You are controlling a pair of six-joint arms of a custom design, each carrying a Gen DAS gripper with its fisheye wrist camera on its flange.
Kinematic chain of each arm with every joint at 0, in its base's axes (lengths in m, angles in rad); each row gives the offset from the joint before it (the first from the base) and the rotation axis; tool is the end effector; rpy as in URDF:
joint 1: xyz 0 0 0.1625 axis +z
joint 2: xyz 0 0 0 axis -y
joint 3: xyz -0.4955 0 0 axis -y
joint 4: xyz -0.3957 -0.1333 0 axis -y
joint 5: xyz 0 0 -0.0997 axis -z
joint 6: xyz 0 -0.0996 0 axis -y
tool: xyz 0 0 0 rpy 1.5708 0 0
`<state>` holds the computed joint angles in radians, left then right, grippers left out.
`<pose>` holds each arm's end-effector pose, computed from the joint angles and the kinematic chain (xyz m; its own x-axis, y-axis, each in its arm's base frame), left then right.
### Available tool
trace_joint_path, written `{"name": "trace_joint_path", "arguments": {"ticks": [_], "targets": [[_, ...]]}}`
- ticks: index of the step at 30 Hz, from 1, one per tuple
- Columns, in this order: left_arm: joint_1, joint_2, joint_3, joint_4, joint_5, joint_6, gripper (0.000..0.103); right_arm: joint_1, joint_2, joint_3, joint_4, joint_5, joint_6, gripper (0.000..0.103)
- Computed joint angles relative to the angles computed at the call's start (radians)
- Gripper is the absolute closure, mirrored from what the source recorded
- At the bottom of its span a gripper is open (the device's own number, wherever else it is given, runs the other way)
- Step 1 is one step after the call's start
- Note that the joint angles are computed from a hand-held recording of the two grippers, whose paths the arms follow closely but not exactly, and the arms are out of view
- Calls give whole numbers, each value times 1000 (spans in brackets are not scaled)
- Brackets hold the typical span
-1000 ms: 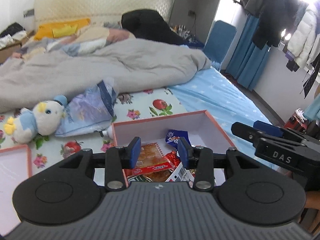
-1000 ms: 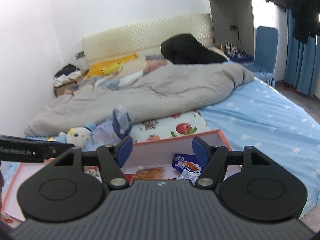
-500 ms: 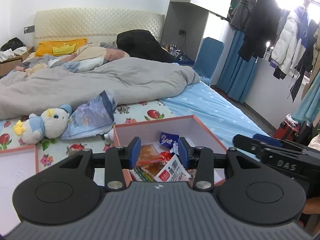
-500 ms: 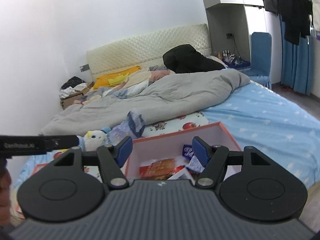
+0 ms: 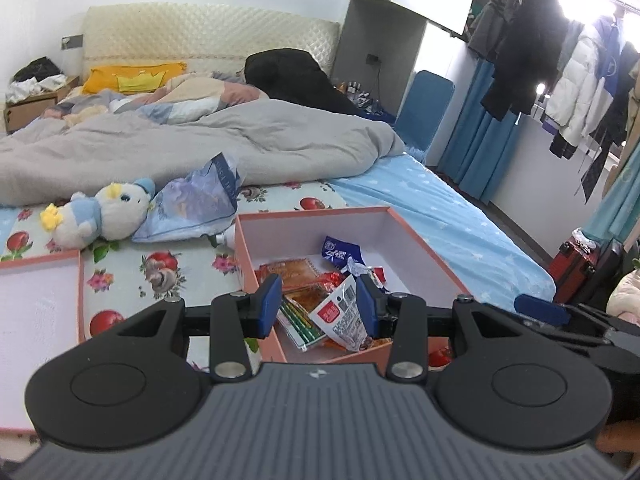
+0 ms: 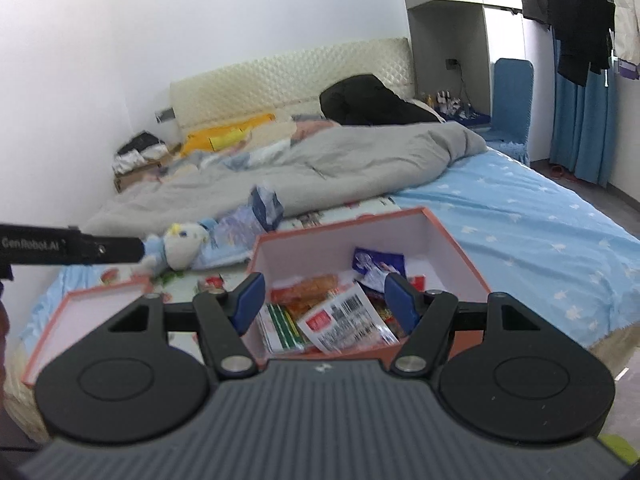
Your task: Organize snacks
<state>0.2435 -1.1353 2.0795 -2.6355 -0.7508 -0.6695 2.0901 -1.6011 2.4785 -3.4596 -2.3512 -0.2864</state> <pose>-0.4823 -0.3322 0.2358 -0.7938 0.3540 -0.4946 0.6005 0.5854 -0.5447 0.2290 -0.2732 0.4004 -0.8013 0.0282 0.5976 -0.5105 0.4886 -0.7076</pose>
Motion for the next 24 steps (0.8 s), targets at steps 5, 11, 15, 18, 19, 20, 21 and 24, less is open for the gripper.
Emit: {"name": "trace_joint_path", "arguments": {"ticks": [5, 11, 15, 18, 19, 20, 21, 24], "targets": [[-9, 1, 10, 5, -9, -10, 56, 8, -16, 18, 2, -5, 13, 35], [-3, 8, 6, 18, -22, -16, 56, 3, -30, 21, 25, -15, 41, 35], [-1, 11, 4, 29, -31, -8, 56, 3, -29, 19, 30, -14, 49, 35], [6, 11, 3, 32, -41, -10, 48, 3, -26, 17, 28, -23, 44, 35], [8, 10, 2, 35, -39, -15, 37, 1, -27, 14, 31, -24, 47, 35], [9, 10, 1, 40, -33, -26, 26, 0, -28, 13, 33, -26, 50, 35], [11, 10, 0, 43, -25, -36, 20, -3, -29, 12, 34, -29, 50, 35], [12, 10, -4, 69, -2, -58, 9, -3, -22, 9, 33, -48, 56, 35]]}}
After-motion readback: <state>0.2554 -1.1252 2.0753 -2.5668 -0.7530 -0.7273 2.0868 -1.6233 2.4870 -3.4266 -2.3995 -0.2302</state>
